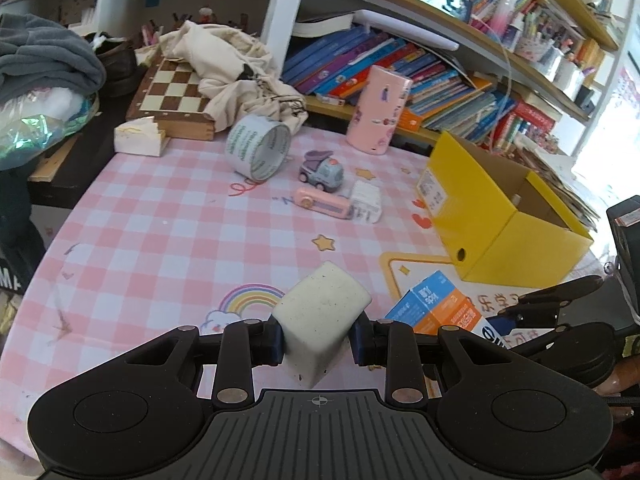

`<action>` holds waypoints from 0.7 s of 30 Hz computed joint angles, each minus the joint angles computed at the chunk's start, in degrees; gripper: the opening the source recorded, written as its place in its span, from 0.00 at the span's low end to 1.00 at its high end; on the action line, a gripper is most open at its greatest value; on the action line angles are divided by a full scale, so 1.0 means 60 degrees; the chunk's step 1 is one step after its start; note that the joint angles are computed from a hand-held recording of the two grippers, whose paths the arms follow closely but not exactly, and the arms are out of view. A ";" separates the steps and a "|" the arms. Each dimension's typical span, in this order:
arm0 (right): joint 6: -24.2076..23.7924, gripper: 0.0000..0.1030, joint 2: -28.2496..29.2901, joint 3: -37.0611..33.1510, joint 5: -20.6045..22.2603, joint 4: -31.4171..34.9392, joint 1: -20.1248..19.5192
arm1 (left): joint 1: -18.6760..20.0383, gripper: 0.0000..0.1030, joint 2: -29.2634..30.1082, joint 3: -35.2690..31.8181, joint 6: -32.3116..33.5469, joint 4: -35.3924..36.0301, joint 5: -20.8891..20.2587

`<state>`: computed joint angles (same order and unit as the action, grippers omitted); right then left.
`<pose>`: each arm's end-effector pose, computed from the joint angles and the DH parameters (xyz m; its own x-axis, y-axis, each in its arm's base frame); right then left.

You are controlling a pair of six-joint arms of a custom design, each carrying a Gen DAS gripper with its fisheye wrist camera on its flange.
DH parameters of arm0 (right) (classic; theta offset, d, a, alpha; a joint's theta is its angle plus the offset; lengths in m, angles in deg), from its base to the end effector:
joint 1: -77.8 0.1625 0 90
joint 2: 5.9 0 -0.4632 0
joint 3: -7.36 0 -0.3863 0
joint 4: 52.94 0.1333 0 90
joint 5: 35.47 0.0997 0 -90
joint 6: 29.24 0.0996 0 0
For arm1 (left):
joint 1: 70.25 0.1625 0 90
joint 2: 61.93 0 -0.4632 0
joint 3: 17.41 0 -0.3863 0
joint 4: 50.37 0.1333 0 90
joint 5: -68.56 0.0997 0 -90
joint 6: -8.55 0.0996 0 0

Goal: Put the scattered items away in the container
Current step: 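Lift and carry the Usmile box and foam cube in both tools toward the yellow box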

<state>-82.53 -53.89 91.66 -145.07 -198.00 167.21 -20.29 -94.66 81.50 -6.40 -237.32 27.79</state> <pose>0.0922 -0.7468 0.2211 -0.5703 -0.6888 0.4476 -0.7485 0.6602 0.0625 -0.2678 -0.6431 0.0547 -0.8664 -0.0504 -0.4967 0.3408 0.6674 -0.6621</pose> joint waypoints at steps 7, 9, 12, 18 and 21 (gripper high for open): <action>0.0314 0.48 -0.0442 0.0600 -0.0150 -0.0573 -0.0113 | -0.0006 0.28 0.0108 -0.0067 0.0380 -0.0124 -0.0578; 0.0399 0.48 -0.0548 0.0734 -0.0203 -0.0722 -0.0146 | -0.0008 0.28 0.0146 -0.0108 0.0485 -0.0146 -0.0722; 0.0493 0.48 -0.0708 0.0915 -0.0261 -0.0905 -0.0205 | -0.0011 0.27 0.0200 -0.0180 0.0607 -0.0106 -0.0943; 0.0817 0.48 -0.1011 0.1204 -0.0379 -0.1132 -0.0372 | -0.0015 0.27 0.0318 -0.0361 0.0803 0.0182 -0.1424; 0.0991 0.48 -0.1150 0.1340 -0.0428 -0.1263 -0.0456 | -0.0019 0.27 0.0384 -0.0469 0.0898 0.0308 -0.1610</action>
